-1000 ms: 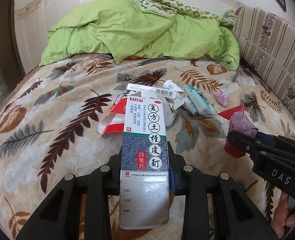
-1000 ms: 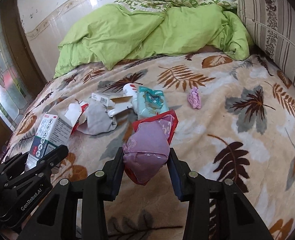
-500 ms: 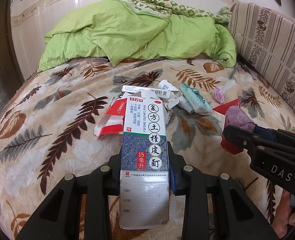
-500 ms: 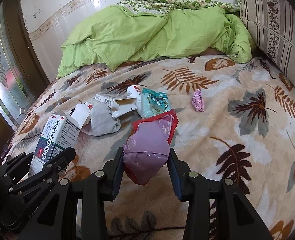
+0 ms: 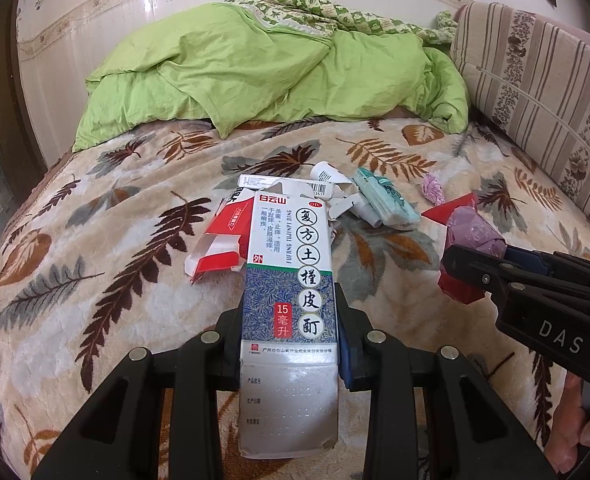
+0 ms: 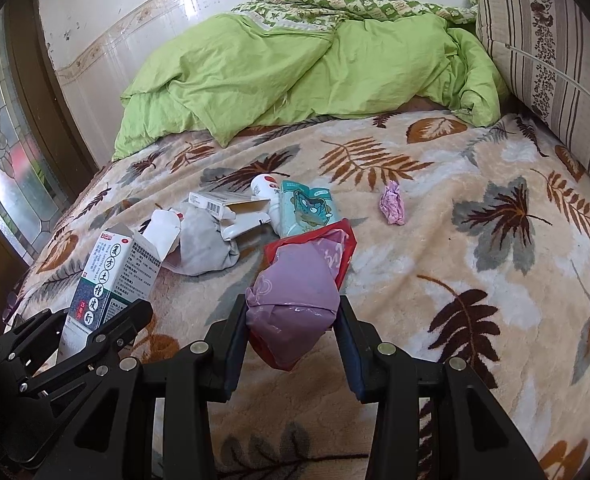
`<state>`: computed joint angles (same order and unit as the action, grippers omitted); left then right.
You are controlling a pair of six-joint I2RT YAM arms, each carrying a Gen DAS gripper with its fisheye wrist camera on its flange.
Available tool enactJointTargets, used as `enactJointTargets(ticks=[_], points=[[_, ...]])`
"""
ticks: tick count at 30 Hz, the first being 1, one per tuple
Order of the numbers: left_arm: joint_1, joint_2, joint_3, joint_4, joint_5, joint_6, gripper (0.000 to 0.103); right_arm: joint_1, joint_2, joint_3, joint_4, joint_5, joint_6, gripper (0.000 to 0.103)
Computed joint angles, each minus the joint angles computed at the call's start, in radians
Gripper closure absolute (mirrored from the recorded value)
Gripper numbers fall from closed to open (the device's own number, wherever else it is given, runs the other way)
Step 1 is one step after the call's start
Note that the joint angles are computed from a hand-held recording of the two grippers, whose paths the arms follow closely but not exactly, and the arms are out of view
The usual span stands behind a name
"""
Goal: Collect trash
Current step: 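Hold the white box in the left gripper while the right gripper holds the purple wrapper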
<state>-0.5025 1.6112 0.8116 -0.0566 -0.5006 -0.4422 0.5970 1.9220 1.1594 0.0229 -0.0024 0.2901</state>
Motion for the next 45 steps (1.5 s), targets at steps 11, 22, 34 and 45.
enactJointTargets(ticks=[11, 22, 34, 45], points=[[-0.007, 0.003, 0.007, -0.007, -0.004, -0.006, 0.071, -0.008, -0.004, -0.004, 0.003, -0.002, -0.003, 0.059], [-0.008, 0.004, 0.008, -0.006, -0.003, -0.006, 0.071, -0.01, -0.009, -0.009, 0.007, 0.0, -0.001, 0.059], [-0.029, 0.004, 0.01, -0.008, -0.01, -0.023, 0.071, 0.009, -0.067, -0.065, 0.018, 0.043, 0.025, 0.059], [-0.054, -0.047, -0.025, -0.009, -0.013, -0.036, 0.071, 0.057, -0.142, -0.155, 0.007, 0.105, 0.044, 0.059]])
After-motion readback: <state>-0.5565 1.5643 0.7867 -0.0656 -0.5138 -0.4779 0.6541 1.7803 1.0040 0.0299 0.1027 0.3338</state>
